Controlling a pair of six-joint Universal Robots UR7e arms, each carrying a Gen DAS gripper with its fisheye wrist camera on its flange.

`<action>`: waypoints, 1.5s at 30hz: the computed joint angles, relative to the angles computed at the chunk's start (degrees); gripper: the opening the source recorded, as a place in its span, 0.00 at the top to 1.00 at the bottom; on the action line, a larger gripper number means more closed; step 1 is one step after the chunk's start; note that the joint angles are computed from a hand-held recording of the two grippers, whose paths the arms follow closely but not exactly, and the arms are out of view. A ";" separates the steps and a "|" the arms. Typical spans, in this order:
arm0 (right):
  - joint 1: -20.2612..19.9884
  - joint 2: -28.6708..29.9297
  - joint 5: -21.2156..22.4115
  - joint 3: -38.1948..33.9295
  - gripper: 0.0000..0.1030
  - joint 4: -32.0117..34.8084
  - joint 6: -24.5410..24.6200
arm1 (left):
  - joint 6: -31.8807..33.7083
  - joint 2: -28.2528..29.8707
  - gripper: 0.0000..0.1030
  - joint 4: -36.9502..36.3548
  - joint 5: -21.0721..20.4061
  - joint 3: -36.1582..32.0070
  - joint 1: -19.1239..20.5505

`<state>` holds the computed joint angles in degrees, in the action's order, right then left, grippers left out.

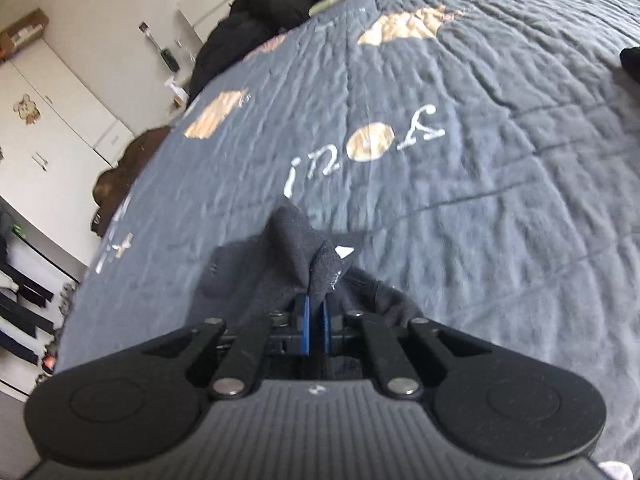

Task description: Fold clothes

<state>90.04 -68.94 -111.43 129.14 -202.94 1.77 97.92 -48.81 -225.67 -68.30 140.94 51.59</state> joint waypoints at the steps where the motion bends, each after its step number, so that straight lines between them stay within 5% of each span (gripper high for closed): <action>1: 0.23 -0.06 -0.93 0.31 0.95 -0.93 0.54 | -0.04 0.01 0.67 -0.05 0.00 -0.05 0.00; 5: -1.45 -0.24 -3.13 1.54 0.99 -3.14 3.15 | -0.21 0.00 0.63 -0.07 0.00 -0.35 0.03; 11: -4.52 -1.53 2.63 4.95 0.97 -5.31 3.66 | 0.07 0.56 0.61 -0.80 -0.03 -0.58 0.05; 18: -0.95 -4.72 0.66 10.49 0.95 -7.70 6.91 | 0.25 0.76 0.59 -1.55 0.02 -0.39 0.00; 26: 5.62 -1.31 -2.09 16.38 0.95 -15.18 10.67 | 0.65 1.61 0.59 -2.75 0.20 -0.53 -0.18; 29: 7.22 -0.28 -5.86 13.94 0.95 -10.45 9.88 | 1.09 2.09 0.59 -3.43 0.30 -0.60 -0.20; 38: 3.79 1.17 -2.06 10.38 0.91 -6.31 13.67 | 1.49 3.06 0.59 -4.96 0.49 -0.38 -0.26; 45: 4.88 3.62 -3.66 13.17 0.97 -16.55 15.01 | 1.29 2.42 0.57 -4.22 0.31 -0.33 -0.33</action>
